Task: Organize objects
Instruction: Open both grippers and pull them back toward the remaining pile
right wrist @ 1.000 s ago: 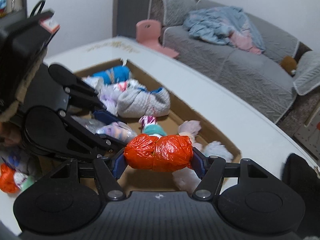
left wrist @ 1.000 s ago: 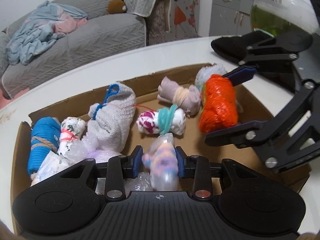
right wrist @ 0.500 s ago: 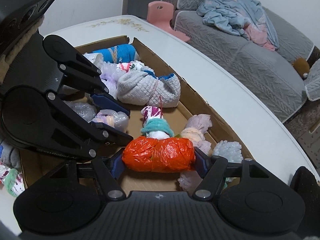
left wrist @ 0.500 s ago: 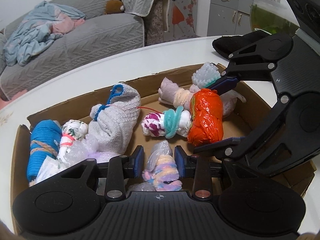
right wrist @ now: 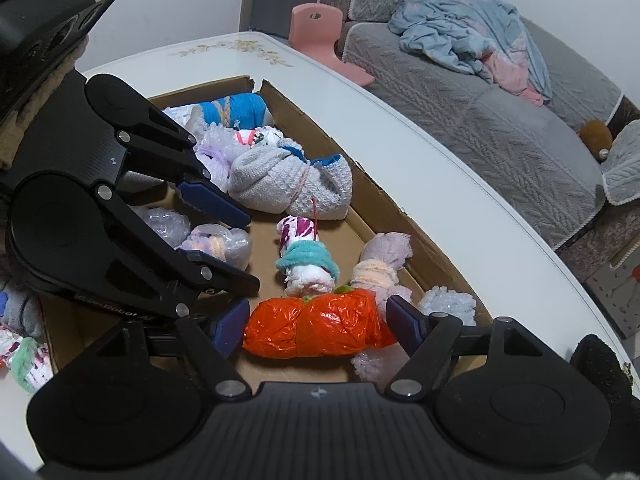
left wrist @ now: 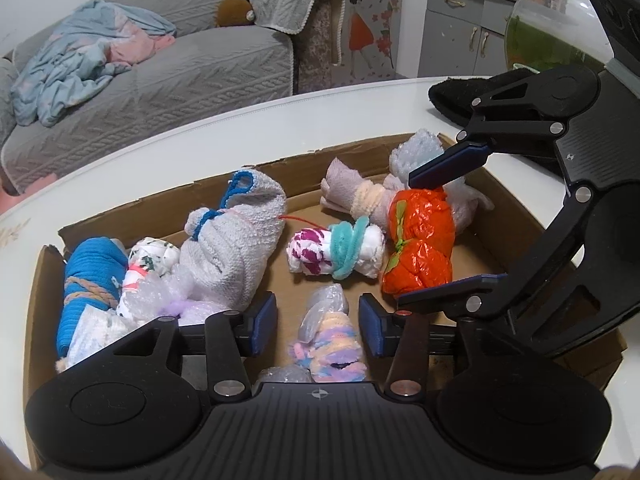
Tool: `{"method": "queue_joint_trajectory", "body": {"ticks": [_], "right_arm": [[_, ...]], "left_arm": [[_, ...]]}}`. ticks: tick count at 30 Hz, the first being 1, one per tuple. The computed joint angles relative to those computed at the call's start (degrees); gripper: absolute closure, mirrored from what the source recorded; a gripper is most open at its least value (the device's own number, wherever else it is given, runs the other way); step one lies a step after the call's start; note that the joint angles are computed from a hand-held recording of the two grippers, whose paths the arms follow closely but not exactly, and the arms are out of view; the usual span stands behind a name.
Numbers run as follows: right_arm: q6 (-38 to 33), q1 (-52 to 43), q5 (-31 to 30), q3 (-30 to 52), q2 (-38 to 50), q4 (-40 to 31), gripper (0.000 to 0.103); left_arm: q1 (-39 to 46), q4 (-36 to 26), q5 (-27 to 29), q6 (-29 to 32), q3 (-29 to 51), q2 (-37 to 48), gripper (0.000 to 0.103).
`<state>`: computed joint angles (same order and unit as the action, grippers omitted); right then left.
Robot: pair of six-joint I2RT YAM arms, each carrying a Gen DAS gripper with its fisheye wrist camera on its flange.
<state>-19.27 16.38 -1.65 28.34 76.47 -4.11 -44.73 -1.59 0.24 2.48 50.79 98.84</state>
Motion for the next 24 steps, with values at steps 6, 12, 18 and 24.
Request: {"method": "queue_joint_trajectory", "body": {"ticks": [6,12,18,24], "right_arm": [[0.41,0.47,0.68,0.15,-1.93,-1.53,0.03],[1.11,1.48,1.71,0.39,-4.49,-3.62,0.029],[2.4,3.33,3.66,0.55,-8.43,-6.96,0.024],[4.56,7.21,7.13,0.38,-14.72,-11.61,0.023]], "left_arm": [[-0.45,-0.92,-0.68,-0.2,-0.15,-1.68,0.041],[-0.49,-2.61,-1.52,-0.63,-0.68,-4.51,0.031],[0.06,-4.86,-0.97,-1.96,-1.82,-10.0,0.018],[0.4,-8.08,-2.47,-1.29,-4.69,-18.93,0.014]]}}
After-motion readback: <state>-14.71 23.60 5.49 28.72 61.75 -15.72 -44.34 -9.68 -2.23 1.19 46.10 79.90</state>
